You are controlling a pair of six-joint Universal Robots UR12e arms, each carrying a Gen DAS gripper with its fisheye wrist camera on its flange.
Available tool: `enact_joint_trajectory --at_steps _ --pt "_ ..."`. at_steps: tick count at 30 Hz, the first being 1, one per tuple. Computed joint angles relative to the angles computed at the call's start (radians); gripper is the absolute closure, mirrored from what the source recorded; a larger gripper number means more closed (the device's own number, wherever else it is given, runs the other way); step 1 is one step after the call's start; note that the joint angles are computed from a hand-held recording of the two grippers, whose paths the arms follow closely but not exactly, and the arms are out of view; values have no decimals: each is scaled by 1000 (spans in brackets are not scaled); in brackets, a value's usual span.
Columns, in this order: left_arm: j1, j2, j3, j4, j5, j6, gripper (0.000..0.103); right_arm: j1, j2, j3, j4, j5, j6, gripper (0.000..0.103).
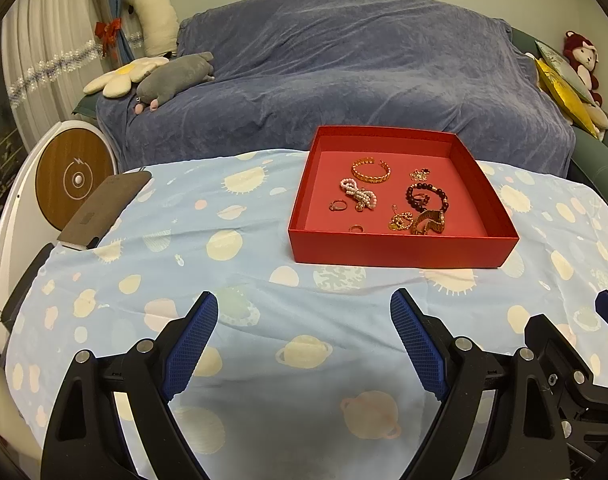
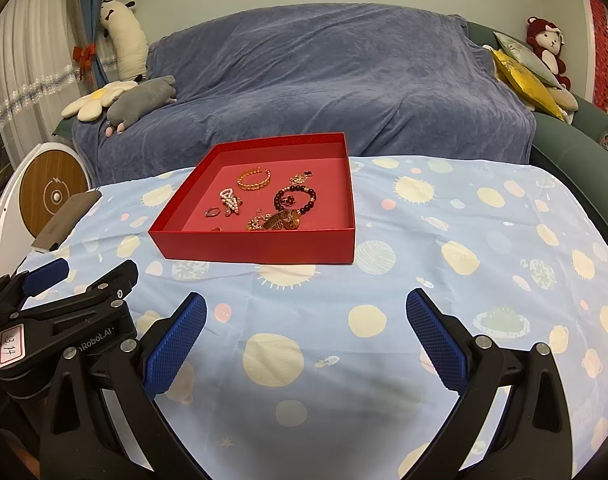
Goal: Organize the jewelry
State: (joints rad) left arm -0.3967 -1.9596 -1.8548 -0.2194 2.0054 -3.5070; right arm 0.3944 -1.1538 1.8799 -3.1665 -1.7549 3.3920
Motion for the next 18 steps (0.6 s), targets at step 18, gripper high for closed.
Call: enact_joint_trajectory --at_steps 18 --pt "6 1 0 -5 -21 -3 18 0 0 2 -1 -2 3 5"
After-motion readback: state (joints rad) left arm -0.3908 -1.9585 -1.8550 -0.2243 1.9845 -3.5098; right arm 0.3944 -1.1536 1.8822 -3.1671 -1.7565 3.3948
